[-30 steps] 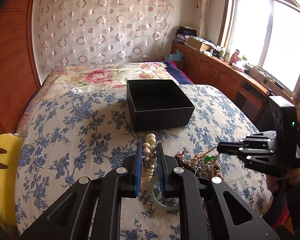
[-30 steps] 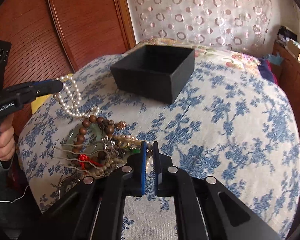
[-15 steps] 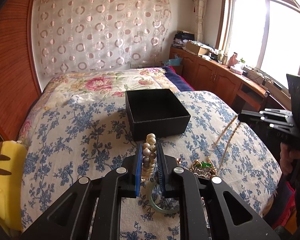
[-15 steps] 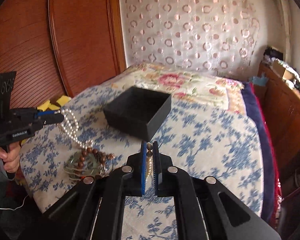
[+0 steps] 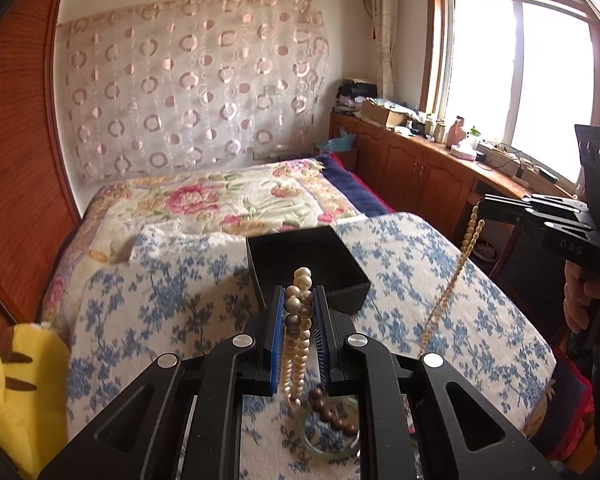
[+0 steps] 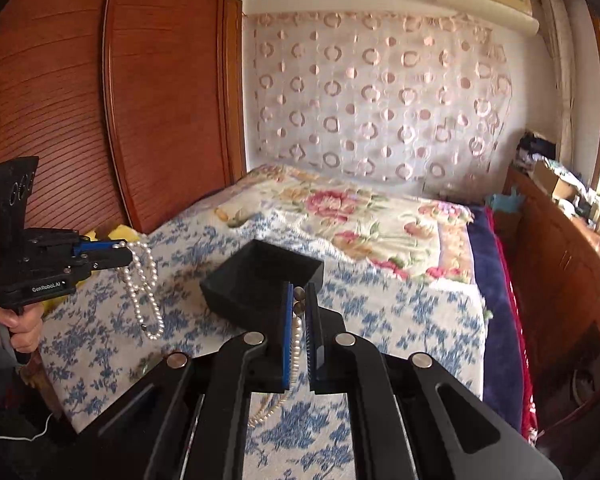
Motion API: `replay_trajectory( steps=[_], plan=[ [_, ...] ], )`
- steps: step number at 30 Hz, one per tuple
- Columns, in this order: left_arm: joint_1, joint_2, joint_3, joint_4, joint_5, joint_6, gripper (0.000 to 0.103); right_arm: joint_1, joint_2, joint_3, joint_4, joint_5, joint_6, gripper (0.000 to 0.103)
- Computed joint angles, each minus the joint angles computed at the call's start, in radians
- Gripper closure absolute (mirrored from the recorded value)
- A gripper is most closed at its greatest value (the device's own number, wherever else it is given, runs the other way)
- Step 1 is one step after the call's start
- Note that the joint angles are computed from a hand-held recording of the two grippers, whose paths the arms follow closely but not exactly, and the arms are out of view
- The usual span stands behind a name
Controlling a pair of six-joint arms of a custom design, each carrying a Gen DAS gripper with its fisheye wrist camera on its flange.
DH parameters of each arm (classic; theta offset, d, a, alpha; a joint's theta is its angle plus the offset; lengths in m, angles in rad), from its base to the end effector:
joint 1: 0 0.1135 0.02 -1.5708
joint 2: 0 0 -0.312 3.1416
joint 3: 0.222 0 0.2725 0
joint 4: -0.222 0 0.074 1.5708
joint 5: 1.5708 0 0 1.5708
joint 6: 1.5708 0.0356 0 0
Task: Organize jewelry
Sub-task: 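Carry both held necklaces over the black box and lower them inside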
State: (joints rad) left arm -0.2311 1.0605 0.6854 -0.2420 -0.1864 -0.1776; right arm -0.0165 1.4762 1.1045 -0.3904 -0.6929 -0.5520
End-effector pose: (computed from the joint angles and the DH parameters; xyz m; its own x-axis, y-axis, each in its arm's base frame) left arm 0.2213 -0.0453 0.2811 -0.5682 -0.0446 -0.8217 -0.0228 0.9990 -0.0385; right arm 0.3337 0.0172 0.3135 -0.3522 -0.3977 -0.8472 -0.7446 0.6675 -0.0038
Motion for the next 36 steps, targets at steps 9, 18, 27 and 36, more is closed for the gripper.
replay_trajectory(
  steps=[9, 18, 27, 36],
  plan=[
    [0.04, 0.079, 0.102, -0.002, 0.023, 0.039, 0.09, 0.035, 0.037, 0.13, 0.01, -0.005, 0.076, 0.096],
    [0.103, 0.182, 0.211, -0.011, 0.083, 0.052, 0.09, 0.075, 0.08, 0.254, 0.009, 0.011, 0.129, 0.096],
    [0.145, 0.276, 0.293, -0.003, 0.134, 0.054, 0.09, 0.122, 0.086, 0.334, -0.033, 0.042, 0.121, 0.096],
    [0.164, 0.385, 0.296, 0.047, 0.165, 0.046, 0.09, 0.143, 0.081, 0.369, -0.062, 0.067, 0.112, 0.096]
  ],
)
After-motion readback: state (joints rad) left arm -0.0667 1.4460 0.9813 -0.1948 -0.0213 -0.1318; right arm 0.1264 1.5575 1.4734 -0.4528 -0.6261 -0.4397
